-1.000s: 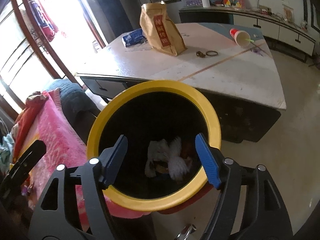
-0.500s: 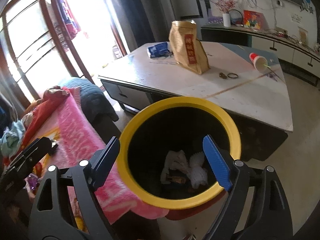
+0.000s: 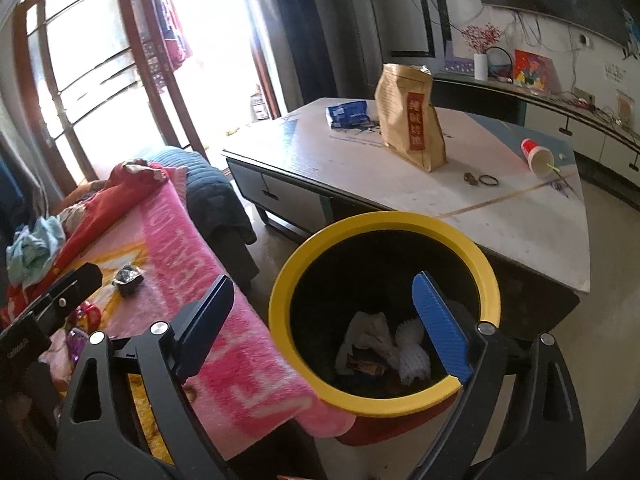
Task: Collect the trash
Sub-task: 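Move both open tools back to the remaining wrappers on the blanket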
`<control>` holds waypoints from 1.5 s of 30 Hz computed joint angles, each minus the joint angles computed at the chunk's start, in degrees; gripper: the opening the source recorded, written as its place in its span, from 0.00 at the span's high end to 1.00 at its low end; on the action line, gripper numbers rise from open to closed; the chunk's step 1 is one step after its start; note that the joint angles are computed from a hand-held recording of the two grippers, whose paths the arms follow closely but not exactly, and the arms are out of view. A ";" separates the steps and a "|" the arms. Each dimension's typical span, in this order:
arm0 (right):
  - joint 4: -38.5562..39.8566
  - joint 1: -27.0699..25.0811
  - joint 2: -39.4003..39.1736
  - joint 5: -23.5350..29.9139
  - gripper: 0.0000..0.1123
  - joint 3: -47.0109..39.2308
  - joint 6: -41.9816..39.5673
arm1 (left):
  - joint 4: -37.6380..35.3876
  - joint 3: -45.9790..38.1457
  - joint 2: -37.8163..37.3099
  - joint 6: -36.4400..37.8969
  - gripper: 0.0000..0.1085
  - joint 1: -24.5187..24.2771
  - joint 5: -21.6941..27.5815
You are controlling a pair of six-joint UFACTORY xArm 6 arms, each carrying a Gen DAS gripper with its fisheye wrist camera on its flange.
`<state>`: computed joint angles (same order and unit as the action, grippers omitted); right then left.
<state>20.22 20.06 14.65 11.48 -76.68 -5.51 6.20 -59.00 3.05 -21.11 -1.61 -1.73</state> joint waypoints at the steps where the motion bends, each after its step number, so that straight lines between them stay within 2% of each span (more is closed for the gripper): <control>1: -0.01 0.27 -0.26 -0.11 0.27 0.17 -0.25 | 0.64 0.12 -0.18 -0.72 0.11 0.36 0.00; 20: 2.08 5.24 -2.13 -0.19 0.24 0.83 -6.79 | 12.65 6.70 -6.62 -15.05 0.11 7.81 -2.30; 22: 2.78 5.93 -2.13 0.26 0.24 0.66 -7.89 | 12.21 7.45 -7.29 -15.03 0.11 8.59 -2.40; 26: 4.61 7.33 -1.98 1.39 0.24 0.11 -10.88 | 17.43 8.70 -8.82 -20.27 0.11 11.11 -2.29; 38: 8.94 11.63 -0.03 5.76 0.24 -3.82 -16.78 | 17.01 13.51 -13.01 -21.60 0.11 17.58 -1.59; 45: 9.41 13.80 2.25 8.66 0.24 -7.25 -17.89 | 14.23 15.62 -15.08 -19.37 0.11 20.33 -1.21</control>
<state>29.63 33.86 16.91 20.14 -83.93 -23.40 20.43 -43.38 -12.03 -40.48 18.71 -2.94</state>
